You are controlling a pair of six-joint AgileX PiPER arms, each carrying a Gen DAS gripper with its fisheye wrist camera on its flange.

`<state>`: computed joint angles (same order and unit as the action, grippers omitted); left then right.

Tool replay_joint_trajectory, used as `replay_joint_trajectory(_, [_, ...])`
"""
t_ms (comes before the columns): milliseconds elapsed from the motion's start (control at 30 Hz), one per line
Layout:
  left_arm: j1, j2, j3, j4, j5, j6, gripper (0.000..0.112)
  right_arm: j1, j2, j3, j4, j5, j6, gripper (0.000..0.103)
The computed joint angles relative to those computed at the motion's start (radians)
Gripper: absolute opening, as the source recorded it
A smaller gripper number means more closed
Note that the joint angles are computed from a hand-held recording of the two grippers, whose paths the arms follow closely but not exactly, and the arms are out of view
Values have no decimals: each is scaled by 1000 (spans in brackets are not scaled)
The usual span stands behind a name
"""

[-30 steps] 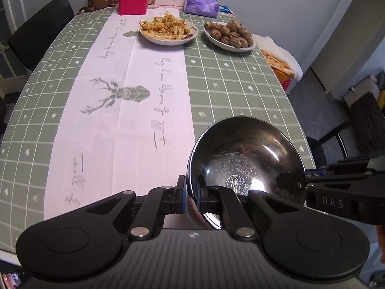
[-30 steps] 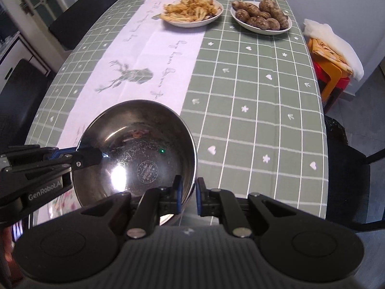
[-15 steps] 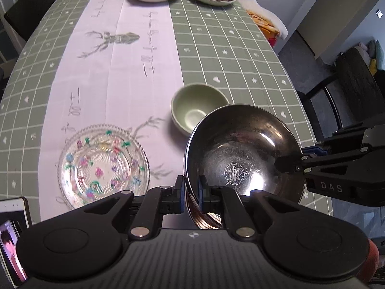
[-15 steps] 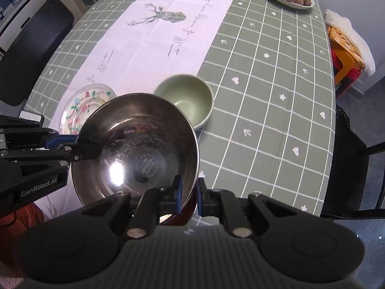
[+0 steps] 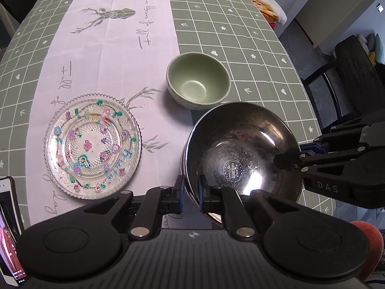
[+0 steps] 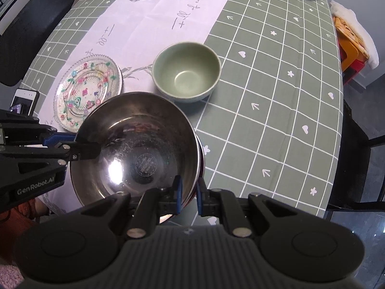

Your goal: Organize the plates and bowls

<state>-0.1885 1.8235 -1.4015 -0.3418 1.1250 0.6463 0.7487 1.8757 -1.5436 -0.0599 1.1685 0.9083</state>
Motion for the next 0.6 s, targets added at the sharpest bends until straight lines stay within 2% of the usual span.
replay_joint_trajectory(600, [-20, 29, 10, 18, -34, 1, 12, -18, 6, 57, 15, -56, -11, 10])
